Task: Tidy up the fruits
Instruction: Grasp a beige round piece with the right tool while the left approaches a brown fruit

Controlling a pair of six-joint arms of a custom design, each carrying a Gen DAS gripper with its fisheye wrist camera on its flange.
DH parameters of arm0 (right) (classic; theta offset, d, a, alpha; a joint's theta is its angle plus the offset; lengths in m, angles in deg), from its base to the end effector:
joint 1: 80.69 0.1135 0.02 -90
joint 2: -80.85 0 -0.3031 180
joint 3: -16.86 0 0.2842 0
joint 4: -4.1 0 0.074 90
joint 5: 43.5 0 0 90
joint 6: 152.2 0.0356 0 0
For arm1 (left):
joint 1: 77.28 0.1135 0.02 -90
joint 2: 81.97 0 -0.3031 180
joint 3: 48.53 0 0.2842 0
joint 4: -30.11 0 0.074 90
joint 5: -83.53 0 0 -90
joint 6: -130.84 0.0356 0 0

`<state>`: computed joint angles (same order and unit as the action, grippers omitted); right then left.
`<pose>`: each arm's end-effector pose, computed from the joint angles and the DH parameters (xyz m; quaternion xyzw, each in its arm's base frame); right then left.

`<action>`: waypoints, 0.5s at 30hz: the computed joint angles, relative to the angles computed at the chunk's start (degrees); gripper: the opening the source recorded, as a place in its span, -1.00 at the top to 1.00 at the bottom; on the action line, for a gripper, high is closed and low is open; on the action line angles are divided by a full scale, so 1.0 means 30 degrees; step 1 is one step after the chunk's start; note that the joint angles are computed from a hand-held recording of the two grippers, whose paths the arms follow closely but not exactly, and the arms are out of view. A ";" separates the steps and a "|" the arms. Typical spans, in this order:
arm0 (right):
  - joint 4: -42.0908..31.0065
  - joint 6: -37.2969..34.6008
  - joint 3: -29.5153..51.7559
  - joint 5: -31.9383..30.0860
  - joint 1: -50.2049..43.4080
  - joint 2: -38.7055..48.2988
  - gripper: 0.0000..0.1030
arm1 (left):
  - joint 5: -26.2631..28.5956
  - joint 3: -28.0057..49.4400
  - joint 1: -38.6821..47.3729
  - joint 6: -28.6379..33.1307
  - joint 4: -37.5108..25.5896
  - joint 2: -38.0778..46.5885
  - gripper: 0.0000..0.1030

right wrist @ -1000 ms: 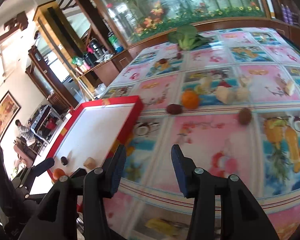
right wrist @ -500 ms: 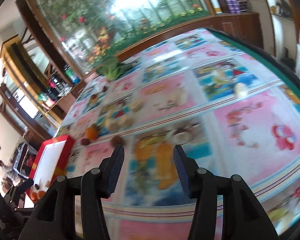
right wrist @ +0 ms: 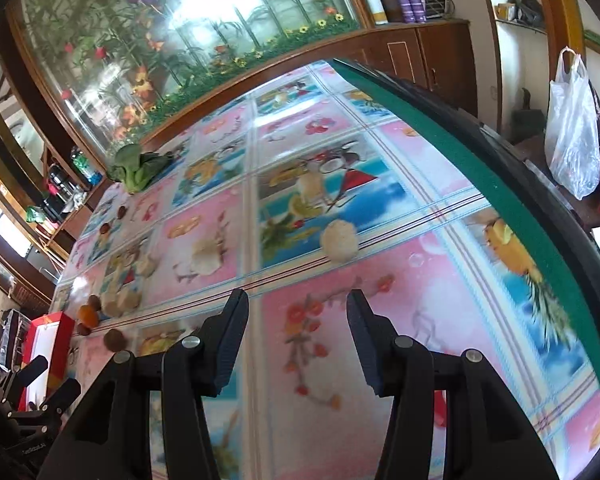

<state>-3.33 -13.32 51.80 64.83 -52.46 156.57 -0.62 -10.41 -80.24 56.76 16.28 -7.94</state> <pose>0.2099 0.1000 0.1412 0.2212 0.8972 0.1031 0.3681 0.2370 -0.0159 0.1547 0.1711 0.9221 -0.0088 0.3469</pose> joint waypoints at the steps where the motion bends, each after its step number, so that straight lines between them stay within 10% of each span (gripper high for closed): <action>1: 0.0001 -0.0071 0.0103 -0.0099 -0.0222 0.0110 0.00 | 0.0015 0.0148 -0.0186 -0.0185 0.0054 0.0371 -0.99; 8: -0.0980 -0.0763 0.1850 -0.0644 -0.2061 0.1776 0.02 | -0.0479 0.0505 -0.0891 -0.0816 0.0708 0.1380 -0.99; 15: -0.2480 -0.0672 0.2911 0.0720 -0.1518 0.2994 0.45 | -0.0743 0.1278 -0.1140 -0.1351 0.0645 0.2635 -0.99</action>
